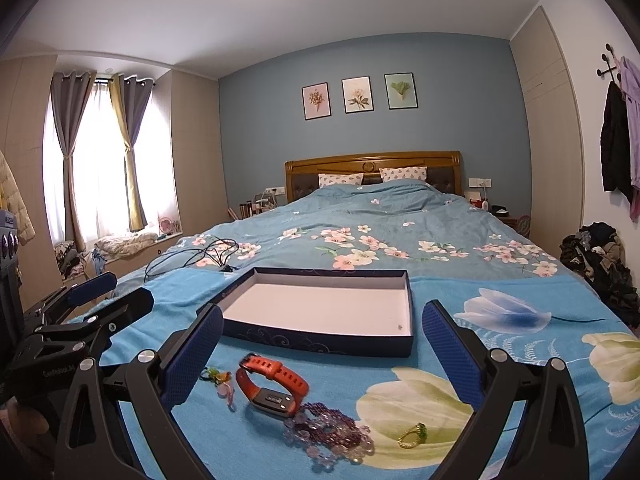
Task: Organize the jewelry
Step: 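Grasp the tortoiseshell bangle with the right tool while the left tool grasps the orange watch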
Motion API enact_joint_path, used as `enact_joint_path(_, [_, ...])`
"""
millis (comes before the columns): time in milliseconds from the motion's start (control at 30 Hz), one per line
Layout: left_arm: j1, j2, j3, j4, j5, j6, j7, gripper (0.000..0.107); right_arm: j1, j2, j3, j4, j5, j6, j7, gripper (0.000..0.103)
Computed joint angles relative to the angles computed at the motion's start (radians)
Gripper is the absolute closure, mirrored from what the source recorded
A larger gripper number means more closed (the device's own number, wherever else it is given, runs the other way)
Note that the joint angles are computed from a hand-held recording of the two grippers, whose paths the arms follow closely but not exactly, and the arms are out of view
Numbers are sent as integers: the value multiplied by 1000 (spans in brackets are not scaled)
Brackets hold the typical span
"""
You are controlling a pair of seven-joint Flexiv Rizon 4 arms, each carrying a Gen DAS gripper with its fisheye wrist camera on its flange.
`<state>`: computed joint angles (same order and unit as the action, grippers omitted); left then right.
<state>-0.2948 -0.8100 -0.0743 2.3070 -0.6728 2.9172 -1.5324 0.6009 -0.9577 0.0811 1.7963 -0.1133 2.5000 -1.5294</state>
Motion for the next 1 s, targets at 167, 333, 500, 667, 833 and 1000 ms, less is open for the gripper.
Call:
enact_joint_path(167, [22,8,1,-4,55,-65,7,10,-47,31,-1,49,-61,-63,13,7])
enact_joint_path(333, [59,14,7,-31,158,-206,30,10,-158,67,29,109,-226,-196,62,7])
enact_joint_path(500, [88,9,18,-79,242,-340,57,10,-296,79,101,157,-453,-346,109,20])
enact_joint_path(667, [101,14,28,-124,292,-478,86,22,-405,63,185,161,-615,-480,142,43])
enact_joint_path(833, [63,17,60,-169,261,-614,158,42,-442,51,228,154,-627,-538,123,50])
enact_joint_path(1000, [119,15,33,-203,344,-702,151,66,-438,61,228,147,-591,-561,98,68])
